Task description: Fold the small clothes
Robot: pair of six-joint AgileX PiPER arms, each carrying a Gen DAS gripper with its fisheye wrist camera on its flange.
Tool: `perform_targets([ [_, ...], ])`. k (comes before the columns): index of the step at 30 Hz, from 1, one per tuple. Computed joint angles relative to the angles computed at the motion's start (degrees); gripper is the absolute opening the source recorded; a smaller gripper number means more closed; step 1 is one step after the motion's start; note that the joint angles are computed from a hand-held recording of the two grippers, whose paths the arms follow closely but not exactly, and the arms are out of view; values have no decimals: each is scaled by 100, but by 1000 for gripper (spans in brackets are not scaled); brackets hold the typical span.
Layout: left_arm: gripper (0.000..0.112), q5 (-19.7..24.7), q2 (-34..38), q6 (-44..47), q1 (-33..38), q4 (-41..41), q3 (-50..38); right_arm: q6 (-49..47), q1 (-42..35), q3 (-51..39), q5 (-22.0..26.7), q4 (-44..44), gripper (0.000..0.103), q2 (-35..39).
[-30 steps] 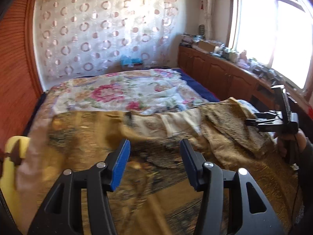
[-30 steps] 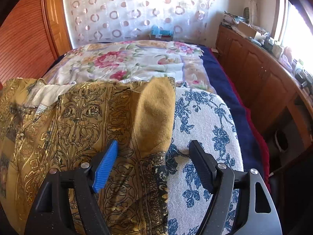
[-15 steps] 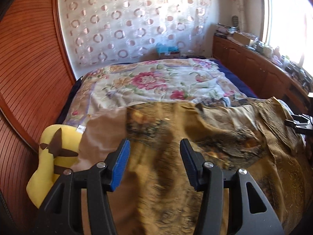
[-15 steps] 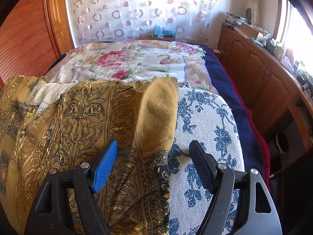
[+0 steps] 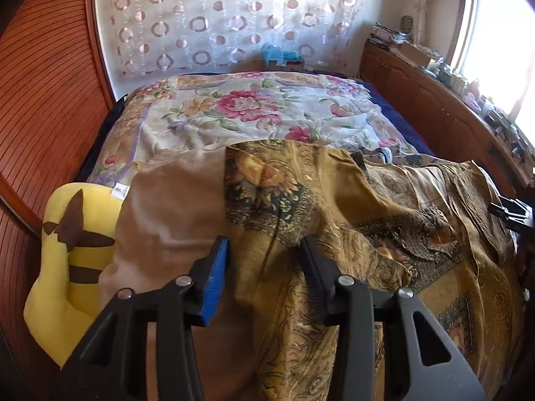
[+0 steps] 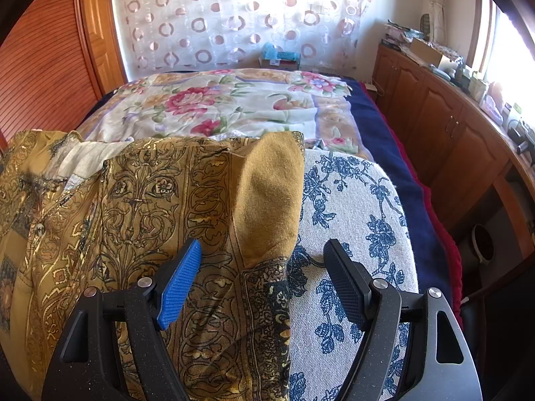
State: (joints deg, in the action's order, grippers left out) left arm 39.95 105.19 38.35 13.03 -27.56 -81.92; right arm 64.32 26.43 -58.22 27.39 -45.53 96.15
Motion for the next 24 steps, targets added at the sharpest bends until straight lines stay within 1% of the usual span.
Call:
perform_targets([
  [2,42,-21,35,-110,-54,177,-39,7,4,-4,2,-3,77,4],
  [4,43,61,143,-249,-93,358,-178,5,2,-2,3,-4,77,2],
  [7,43,107,228,-309,-112,434,-283,4,5,2,9,2,77,-8],
  [10,42,42,188,-278,-133,442,-235,2,-1,-5,0,2,77,6],
  [11,42,-44,124,-176,-144,392,-138,2,-3,-2,-4,4,77,5],
  [12,34,-159,56,-81,-179,399,-32,5,5,1,6,4,78,-6],
  [14,29,-453,-96,-107,-325,694,202,15,4,-6,3,-5,78,8],
  [16,18,-599,-211,-41,-379,744,344,14,9,-2,10,-3,78,-1],
  [21,8,-690,-405,291,-294,359,448,8,8,4,13,5,78,-11],
  [24,8,-631,-433,250,-319,421,388,19,7,7,7,-1,78,-9],
])
